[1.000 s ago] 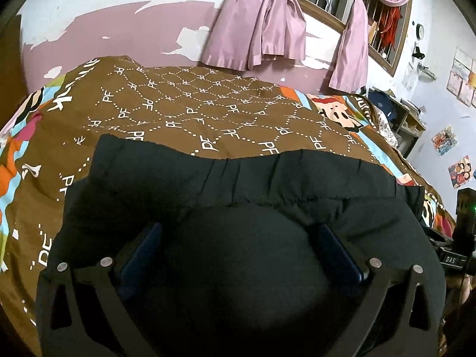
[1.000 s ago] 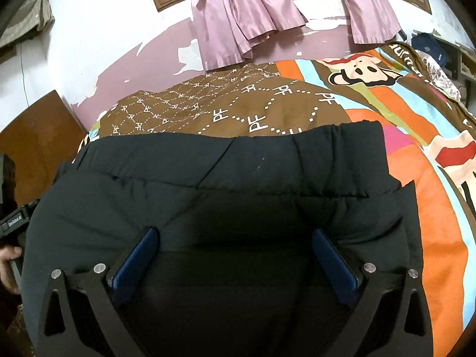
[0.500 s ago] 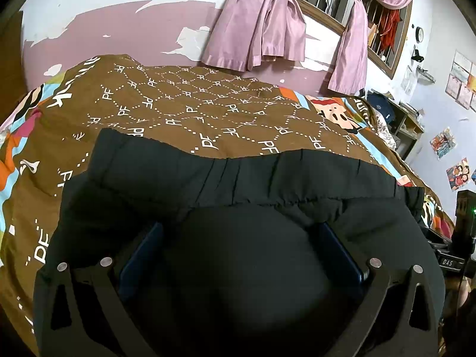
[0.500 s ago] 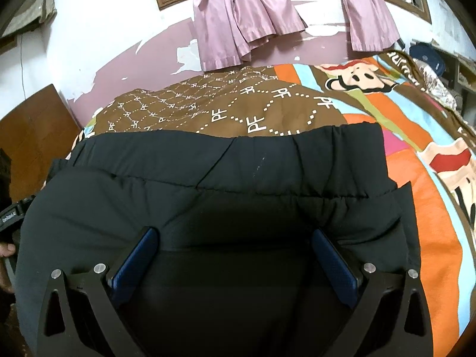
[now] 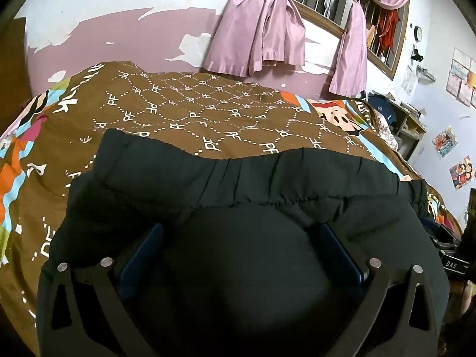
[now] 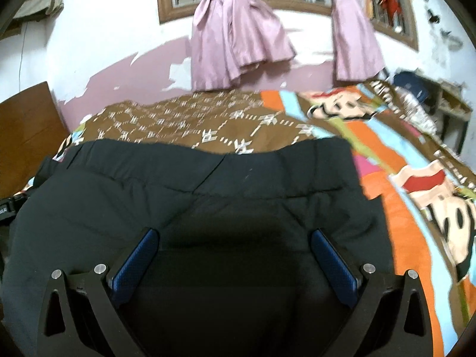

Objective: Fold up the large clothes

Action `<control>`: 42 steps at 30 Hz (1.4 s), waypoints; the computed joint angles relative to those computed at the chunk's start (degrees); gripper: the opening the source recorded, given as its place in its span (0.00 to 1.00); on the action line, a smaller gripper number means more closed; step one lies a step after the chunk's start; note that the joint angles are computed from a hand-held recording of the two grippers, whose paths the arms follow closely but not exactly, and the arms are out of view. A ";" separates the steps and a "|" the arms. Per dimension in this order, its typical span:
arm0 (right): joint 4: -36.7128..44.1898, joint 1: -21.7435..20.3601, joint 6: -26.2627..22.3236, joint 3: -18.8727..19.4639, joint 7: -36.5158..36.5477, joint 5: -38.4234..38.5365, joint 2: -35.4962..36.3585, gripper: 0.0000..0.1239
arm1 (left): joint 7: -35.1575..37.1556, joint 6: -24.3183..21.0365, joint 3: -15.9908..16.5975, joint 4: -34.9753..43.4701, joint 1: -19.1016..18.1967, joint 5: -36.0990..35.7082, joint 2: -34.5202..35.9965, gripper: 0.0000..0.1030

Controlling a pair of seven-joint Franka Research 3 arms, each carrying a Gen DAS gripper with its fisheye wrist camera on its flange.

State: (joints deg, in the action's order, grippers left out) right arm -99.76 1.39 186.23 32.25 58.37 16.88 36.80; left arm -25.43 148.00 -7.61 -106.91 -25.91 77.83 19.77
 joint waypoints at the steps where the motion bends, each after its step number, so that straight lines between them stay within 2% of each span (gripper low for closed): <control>1: -1.45 -2.36 2.28 2.60 -0.42 0.05 0.05 0.83 | 0.47 -0.57 -0.19 -0.30 -0.07 -0.72 -0.43 0.99; 3: -4.45 -6.99 8.00 7.48 0.62 -1.52 0.43 0.83 | 0.77 -3.65 -0.64 -1.25 -0.90 -1.72 -1.98 0.99; 6: -8.58 -11.31 14.99 11.00 4.59 -3.72 -0.63 0.83 | -8.39 -8.78 -1.19 -5.11 -2.89 5.09 -5.97 0.99; 7: -9.11 -11.95 15.23 11.16 5.70 -4.21 -1.29 0.83 | -10.39 -9.73 -1.86 -6.28 -2.68 6.01 -7.07 0.99; 8: -9.79 -12.03 14.95 10.41 6.76 -3.86 -2.61 0.83 | -12.14 -10.32 -2.54 -7.74 -2.32 6.57 -8.47 0.99; 11: -9.93 -10.57 9.09 6.15 8.38 -3.42 -6.33 0.83 | -12.68 -14.11 -4.85 -11.31 -1.55 6.11 -12.14 0.99; 13: -9.70 -12.12 4.59 6.17 8.67 -6.08 -7.28 0.83 | -11.01 -16.35 -6.23 -13.27 -1.01 4.75 -14.29 0.99; 16: -9.93 -12.21 1.58 5.11 7.76 -8.31 -8.27 0.83 | -9.47 -14.17 -7.31 -16.64 0.75 2.95 -17.09 0.99; 19: -11.29 -12.63 2.17 5.55 6.71 -7.94 -8.18 0.83 | -8.39 -11.82 -7.80 -19.03 2.42 0.06 -18.20 0.99; 23: -11.40 -9.59 2.22 2.18 7.41 -7.28 -7.41 0.83 | -12.04 -8.08 -7.83 -21.41 4.15 -1.47 -18.38 0.99; 26: -10.10 -9.50 -0.32 1.99 7.10 -6.41 -6.60 0.83 | -14.06 -5.87 -7.72 -22.60 5.00 -1.40 -18.43 0.99; 30: -7.81 -11.99 -5.52 4.65 4.71 -3.02 -4.97 0.83 | -15.28 -5.44 -7.99 -22.83 5.10 0.31 -17.47 0.99; 36: -5.36 -19.36 -11.86 12.48 -0.62 4.13 -1.14 0.83 | -19.84 0.77 -6.75 -23.57 6.28 3.56 -16.81 0.99; 42: -3.51 -21.79 -17.32 14.40 -3.13 11.08 0.12 0.83 | -22.64 2.36 -6.73 -23.82 6.67 5.32 -16.86 0.99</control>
